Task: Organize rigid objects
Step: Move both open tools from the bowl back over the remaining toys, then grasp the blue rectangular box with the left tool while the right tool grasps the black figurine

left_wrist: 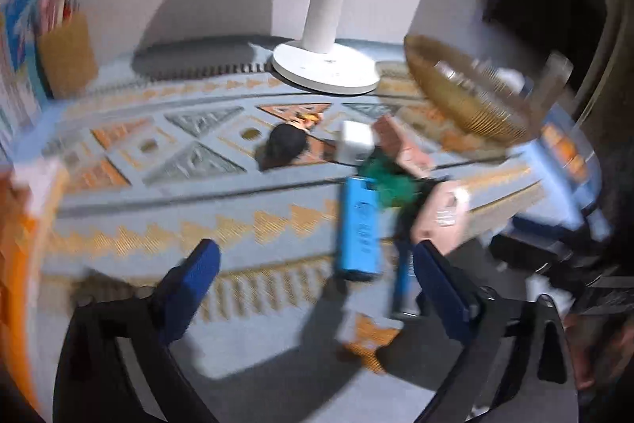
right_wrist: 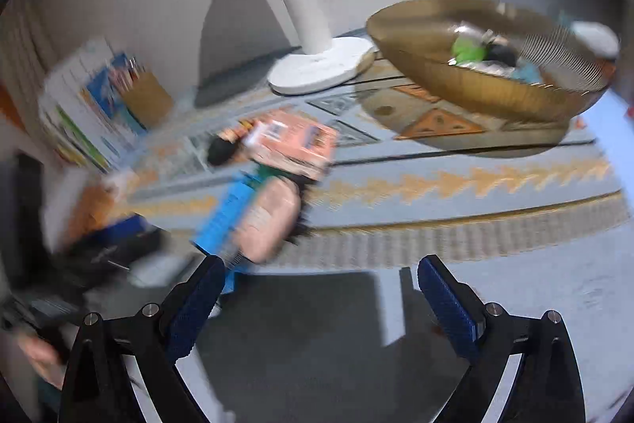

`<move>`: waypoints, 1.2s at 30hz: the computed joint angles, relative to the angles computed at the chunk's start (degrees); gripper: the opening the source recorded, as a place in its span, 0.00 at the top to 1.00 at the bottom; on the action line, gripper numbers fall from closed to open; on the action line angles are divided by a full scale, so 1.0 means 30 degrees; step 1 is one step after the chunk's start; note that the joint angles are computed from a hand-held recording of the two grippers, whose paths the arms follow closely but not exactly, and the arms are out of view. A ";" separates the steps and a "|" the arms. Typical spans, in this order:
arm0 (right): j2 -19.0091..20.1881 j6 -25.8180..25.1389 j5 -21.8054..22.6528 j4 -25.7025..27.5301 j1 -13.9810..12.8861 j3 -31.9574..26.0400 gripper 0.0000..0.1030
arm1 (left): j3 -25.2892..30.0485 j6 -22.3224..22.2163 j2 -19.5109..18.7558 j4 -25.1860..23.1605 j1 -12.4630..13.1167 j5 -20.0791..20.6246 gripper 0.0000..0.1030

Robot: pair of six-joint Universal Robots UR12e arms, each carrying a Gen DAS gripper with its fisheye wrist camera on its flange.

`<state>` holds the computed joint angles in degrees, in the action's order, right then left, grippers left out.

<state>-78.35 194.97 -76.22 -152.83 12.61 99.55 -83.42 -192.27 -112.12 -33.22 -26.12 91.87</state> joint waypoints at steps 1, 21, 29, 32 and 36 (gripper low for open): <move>0.0167 0.0143 -0.0156 0.0303 0.0095 -0.0309 0.05 | 0.0154 0.0174 -0.0105 -0.0256 -0.0037 0.0040 0.15; 0.0444 -0.0224 0.0676 0.1530 -0.0228 -0.0520 0.89 | 0.1334 0.1954 -0.1034 -0.1549 -0.0703 0.0872 0.71; -0.0289 0.1213 -0.0108 0.1860 -0.1045 0.0113 0.82 | 0.0982 -0.0476 -0.0821 -0.1228 -0.0296 0.0829 0.74; -0.0344 0.1167 0.1754 0.1244 -0.1338 0.0303 0.44 | 0.0729 -0.0744 -0.0714 -0.0813 -0.0093 0.0001 0.74; 0.0064 -0.0743 -0.0335 0.0678 -0.0295 -0.0361 0.35 | 0.0888 -0.0597 -0.0792 -0.0971 -0.0026 -0.0622 0.61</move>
